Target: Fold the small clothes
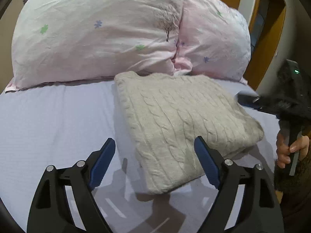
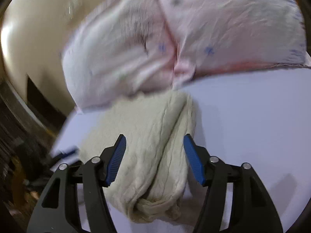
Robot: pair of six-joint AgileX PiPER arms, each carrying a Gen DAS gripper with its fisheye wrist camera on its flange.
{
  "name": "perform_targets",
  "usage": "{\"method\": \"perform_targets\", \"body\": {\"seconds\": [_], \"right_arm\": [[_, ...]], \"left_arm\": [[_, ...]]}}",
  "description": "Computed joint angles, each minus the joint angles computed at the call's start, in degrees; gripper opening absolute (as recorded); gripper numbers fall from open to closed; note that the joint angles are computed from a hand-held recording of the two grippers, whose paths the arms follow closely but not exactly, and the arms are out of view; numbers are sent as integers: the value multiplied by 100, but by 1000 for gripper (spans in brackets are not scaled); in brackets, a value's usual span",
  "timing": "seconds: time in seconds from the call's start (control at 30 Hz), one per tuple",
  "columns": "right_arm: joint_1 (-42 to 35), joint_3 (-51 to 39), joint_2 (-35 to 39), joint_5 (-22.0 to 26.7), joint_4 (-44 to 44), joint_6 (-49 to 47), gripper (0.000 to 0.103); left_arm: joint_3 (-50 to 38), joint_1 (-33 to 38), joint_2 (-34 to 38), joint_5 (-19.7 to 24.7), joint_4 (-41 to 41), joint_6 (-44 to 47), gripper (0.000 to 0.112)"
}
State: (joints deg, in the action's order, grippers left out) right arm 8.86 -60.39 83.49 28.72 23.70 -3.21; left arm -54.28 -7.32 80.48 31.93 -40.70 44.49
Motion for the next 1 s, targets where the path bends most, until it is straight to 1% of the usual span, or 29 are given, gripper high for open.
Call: {"method": "perform_targets", "body": {"seconds": [0.03, 0.07, 0.1, 0.13, 0.17, 0.2, 0.23, 0.27, 0.3, 0.33, 0.37, 0.4, 0.43, 0.47, 0.53, 0.57, 0.6, 0.63, 0.73, 0.8, 0.87, 0.9, 1.0], "right_arm": [[-73, 81, 54, -117, 206, -158, 19], [-222, 215, 32, -290, 641, -481, 18], [-366, 292, 3, -326, 1074, -715, 17], [-488, 401, -129, -264, 1302, -847, 17], [-487, 502, -268, -278, 1302, -877, 17], [-375, 653, -497, -370, 1073, -696, 20], [-282, 815, -750, -395, 621, -286, 31], [-94, 944, -996, -474, 48, 287, 44], [113, 1155, -1316, -572, -525, 860, 74], [362, 1349, -1562, -739, -1098, 1433, 95], [570, 1543, -1848, -810, -1670, 1995, 100], [793, 1736, -2126, -771, -2243, 2508, 101], [1073, 1812, -2310, -560, -2816, 3065, 101], [1391, 1824, -2362, -261, -3389, 3638, 101], [2071, 1834, -2203, 129, -4469, 4784, 101], [2376, 1834, -2087, 306, -4872, 5357, 101], [2634, 1809, -1933, 440, -5180, 5826, 101], [2769, 1682, -1643, 573, -5301, 6067, 101], [2957, 1296, -994, 962, -5477, 6357, 101], [3046, 1143, -719, 1113, -5614, 6537, 101], [3281, 942, -427, 1497, -5959, 6812, 101], [3376, 929, -378, 1580, -6085, 6942, 101], [3331, 949, -372, 1526, -6081, 6998, 101]], "left_arm": [[33, -69, 27, -81, 143, -133, 84], [60, -125, 51, -123, 120, -143, 84], [135, -66, -21, -69, 22, -48, 84], [259, 16, -157, 3, -63, 8, 84], [308, 75, -177, 33, -132, 56, 85], [376, 138, -243, 86, -124, 17, 86], [404, 136, -273, 92, 4, -178, 90], [488, 109, -355, 82, 251, -521, 92], [557, 43, -412, 51, 523, -874, 94], [609, -17, -452, 21, 714, -1117, 96], [680, -146, -495, -22, 1119, -1589, 98], [709, -286, -503, -61, 1514, -2057, 99], [749, -463, -495, -102, 2018, -2629, 102], [776, -601, -493, -127, 2389, -3066, 102], [769, -884, -381, -149, 3080, -3833, 102], [737, -984, -307, -137, 3336, -4118, 102], [741, -1148, -281, -187, 3811, -4615, 102], [710, -1284, -229, -163, 4186, -5007, 102], [665, -1523, -156, -68, 4873, -5740, 102], [634, -1585, -113, -16, 5102, -5956, 102], [599, -1683, -75, 83, 5379, -6221, 102], [590, -1664, -76, 102, 5337, -6198, 102], [508, -1653, -39, 221, 5292, -6149, 102]]}}
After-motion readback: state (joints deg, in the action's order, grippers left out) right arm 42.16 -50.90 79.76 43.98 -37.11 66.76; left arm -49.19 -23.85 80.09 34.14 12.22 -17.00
